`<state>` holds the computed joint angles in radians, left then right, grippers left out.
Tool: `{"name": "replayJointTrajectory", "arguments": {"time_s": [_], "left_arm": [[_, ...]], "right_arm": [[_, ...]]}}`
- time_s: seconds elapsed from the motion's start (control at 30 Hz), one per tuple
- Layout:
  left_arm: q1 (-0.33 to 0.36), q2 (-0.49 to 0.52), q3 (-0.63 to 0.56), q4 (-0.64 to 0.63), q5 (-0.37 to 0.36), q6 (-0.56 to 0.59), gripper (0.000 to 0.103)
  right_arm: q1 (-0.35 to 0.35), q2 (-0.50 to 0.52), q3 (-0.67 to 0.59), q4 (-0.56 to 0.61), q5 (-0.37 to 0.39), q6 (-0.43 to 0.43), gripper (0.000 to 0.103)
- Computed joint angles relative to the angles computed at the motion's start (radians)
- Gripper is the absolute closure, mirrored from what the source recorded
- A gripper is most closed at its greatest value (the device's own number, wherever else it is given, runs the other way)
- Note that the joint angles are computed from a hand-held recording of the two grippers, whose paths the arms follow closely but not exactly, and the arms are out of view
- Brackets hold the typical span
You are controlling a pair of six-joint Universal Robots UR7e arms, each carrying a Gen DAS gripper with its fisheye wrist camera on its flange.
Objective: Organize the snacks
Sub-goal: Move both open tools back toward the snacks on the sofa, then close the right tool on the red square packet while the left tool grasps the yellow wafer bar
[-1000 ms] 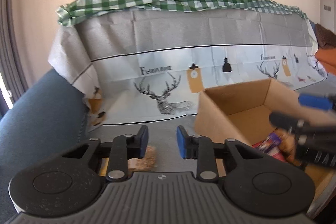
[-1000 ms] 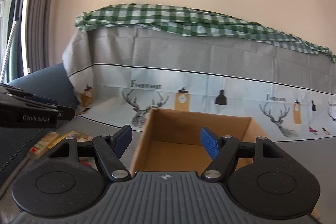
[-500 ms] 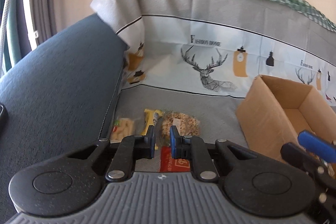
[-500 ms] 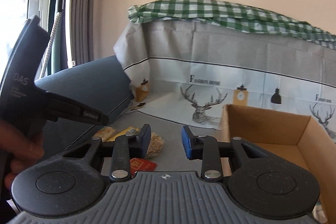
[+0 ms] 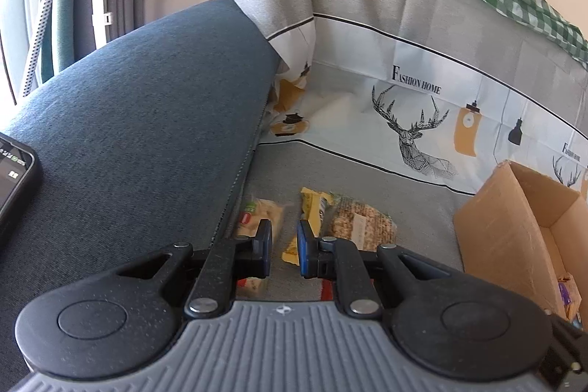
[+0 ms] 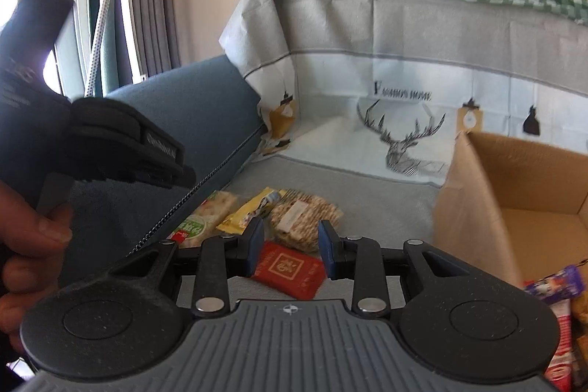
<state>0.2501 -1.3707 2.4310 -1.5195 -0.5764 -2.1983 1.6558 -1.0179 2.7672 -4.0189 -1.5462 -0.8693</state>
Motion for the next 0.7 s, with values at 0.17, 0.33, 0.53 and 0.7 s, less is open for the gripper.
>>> {"name": "replayJointTrajectory", "arguments": {"time_s": [0.17,0.33,0.53,0.7], "left_arm": [[-0.002,-0.033,0.013,0.033,-0.003,-0.055,0.088],[0.009,-0.055,0.022,0.040,0.000,-0.076,0.088],[0.040,-0.043,0.032,-0.043,0.033,0.023,0.087],[0.083,-0.026,0.044,-0.149,0.074,0.137,0.086]], "right_arm": [[0.038,0.093,-0.051,-0.006,-0.055,0.042,0.064],[0.086,0.191,-0.123,-0.011,-0.167,0.129,0.031],[0.117,0.295,-0.212,0.012,-0.300,0.224,0.013],[0.123,0.341,-0.263,0.069,-0.359,0.248,0.009]]}}
